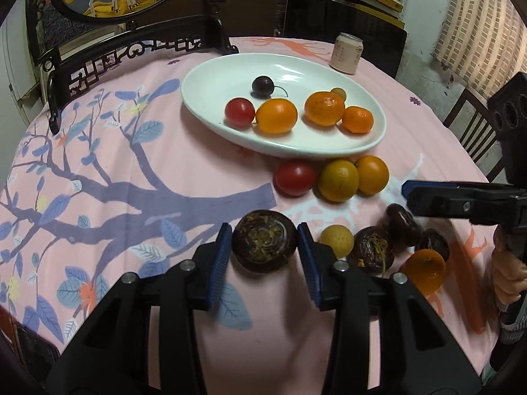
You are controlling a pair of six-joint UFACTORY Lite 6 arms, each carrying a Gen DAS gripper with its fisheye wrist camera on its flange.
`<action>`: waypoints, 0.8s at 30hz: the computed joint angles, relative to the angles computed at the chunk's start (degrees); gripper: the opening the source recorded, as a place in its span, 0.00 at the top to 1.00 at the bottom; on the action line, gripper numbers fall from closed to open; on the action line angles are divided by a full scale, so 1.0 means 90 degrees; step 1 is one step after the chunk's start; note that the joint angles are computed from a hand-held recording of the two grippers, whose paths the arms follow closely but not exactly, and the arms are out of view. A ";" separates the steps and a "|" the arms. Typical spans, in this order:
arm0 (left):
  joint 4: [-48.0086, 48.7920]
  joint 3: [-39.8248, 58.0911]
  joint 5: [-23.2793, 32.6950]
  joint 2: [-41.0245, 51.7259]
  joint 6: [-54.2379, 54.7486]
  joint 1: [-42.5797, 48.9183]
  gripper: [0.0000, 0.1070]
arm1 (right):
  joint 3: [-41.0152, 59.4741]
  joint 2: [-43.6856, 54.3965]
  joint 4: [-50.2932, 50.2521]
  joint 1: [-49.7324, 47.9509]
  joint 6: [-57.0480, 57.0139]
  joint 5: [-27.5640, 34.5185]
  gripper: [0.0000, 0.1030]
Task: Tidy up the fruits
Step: 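Grasp a dark brown round fruit with the left tool while the right tool grasps another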
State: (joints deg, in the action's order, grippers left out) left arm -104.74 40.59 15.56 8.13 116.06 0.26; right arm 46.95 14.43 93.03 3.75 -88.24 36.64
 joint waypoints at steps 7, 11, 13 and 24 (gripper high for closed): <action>0.0090 0.0006 -0.0015 0.0080 -0.0050 -0.0010 0.61 | -0.0493 -0.0195 0.0204 -0.0035 -0.0452 -0.0380 0.51; 0.0021 0.0011 -0.0075 0.0113 0.0007 -0.0071 0.61 | -0.0320 0.0219 0.0066 0.0095 -0.0274 -0.0548 0.50; -0.0082 0.0027 -0.0134 0.0153 0.0102 -0.0122 0.61 | -0.0423 0.0146 0.0270 0.0174 -0.0491 -0.0619 0.50; -0.0962 -0.0048 -0.0165 0.0117 0.0982 -0.0219 0.61 | -0.0874 -0.0330 0.1873 0.0707 -0.2113 -0.1324 0.58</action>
State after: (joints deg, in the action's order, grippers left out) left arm -113.40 40.16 14.07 9.19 124.89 -1.71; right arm 39.08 11.45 109.88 10.11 -107.26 24.72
